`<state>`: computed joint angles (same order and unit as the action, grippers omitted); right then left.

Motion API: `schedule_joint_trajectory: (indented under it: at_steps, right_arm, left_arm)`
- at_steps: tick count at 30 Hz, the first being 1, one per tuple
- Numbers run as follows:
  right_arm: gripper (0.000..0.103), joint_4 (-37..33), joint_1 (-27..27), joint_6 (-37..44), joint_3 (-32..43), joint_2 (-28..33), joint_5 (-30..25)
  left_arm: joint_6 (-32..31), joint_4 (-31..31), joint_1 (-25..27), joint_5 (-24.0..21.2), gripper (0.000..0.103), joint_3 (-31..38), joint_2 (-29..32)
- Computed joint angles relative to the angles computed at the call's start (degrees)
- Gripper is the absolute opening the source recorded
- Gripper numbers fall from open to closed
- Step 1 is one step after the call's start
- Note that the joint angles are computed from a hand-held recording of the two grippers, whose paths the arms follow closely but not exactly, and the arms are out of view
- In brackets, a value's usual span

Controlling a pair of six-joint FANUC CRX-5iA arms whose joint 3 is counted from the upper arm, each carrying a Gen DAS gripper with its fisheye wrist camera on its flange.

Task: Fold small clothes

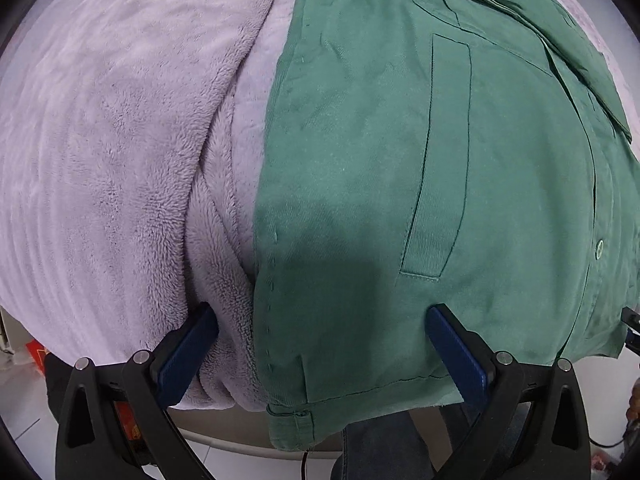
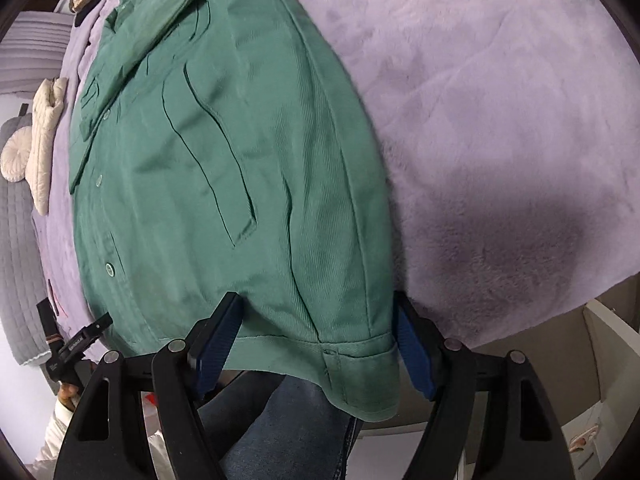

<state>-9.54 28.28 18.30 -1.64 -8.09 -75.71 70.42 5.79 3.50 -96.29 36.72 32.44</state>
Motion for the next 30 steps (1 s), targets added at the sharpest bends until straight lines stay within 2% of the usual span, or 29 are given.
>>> schedule_joint_trajectory:
  at_steps: [4, 6, 7, 8, 9, 10, 11, 12, 15, 19, 22, 26, 29, 30]
  right_arm:
    - [0.078, -4.4, -0.4, 2.5, -1.7, -2.2, 7.0]
    - [0.072, -5.4, -0.3, 2.9, -1.3, -1.8, 7.1]
    - [0.064, -5.3, -0.2, 2.0, -1.0, -1.4, 6.6]
    - [0.027, -5.5, -0.4, 1.1, -0.9, -1.3, 6.6]
    - [0.008, -5.6, -0.3, -0.1, -2.0, -2.3, 8.7]
    - [0.008, -4.7, 0.2, -1.0, -3.1, -3.6, 10.9]
    - [0.008, -4.3, 0.3, -0.6, -3.2, -4.1, 11.9]
    - [0.007, -4.6, 0.1, 0.1, -3.0, -4.5, 12.8]
    - [0.007, -7.0, -1.6, 1.9, -2.9, -5.7, 16.2]
    - [0.007, -11.6, -5.1, 6.9, -1.1, -5.8, 21.1]
    - [0.007, -15.7, -8.4, 12.5, 3.6, -2.7, 19.5]
    - [0.007, -21.2, -12.7, 17.2, 9.2, 2.6, 14.6]
    - [0.007, -23.6, -14.7, 19.0, 11.8, 4.7, 12.3]
    - [0.007, -24.3, -15.1, 19.6, 12.7, 5.6, 11.9]
  left_arm:
    - [-3.6, 0.9, 0.2, -0.1, 0.103, -3.3, -1.9]
    - [-3.8, 1.4, 0.3, 0.8, 0.102, -4.9, -2.8]
    - [-3.6, 1.8, 0.4, 1.3, 0.098, -5.4, -3.1]
    - [-4.6, 2.0, 1.4, 1.4, 0.079, -6.0, -3.8]
    - [-4.9, 1.6, 1.5, 2.0, 0.065, -6.8, -4.7]
    - [-5.3, 1.2, 1.5, 1.9, 0.058, -6.5, -5.0]
    - [-6.1, 0.8, 2.0, 1.6, 0.042, -5.9, -5.0]
    - [-6.4, 0.7, 2.3, 0.8, 0.033, -5.1, -4.8]
    - [-6.2, 4.7, 5.2, -3.4, 0.019, -1.9, -2.4]
    - [-2.3, 10.8, 8.6, -9.2, 0.012, 3.2, 1.5]
    - [0.1, 15.9, 9.8, -10.5, 0.009, 6.1, 3.4]
    - [0.6, 10.0, 7.0, -12.8, 0.010, 13.6, 6.3]
    - [3.3, 8.0, 5.1, -14.9, 0.011, 14.4, 7.0]
    - [3.6, 7.0, 4.7, -15.9, 0.014, 14.8, 7.5]
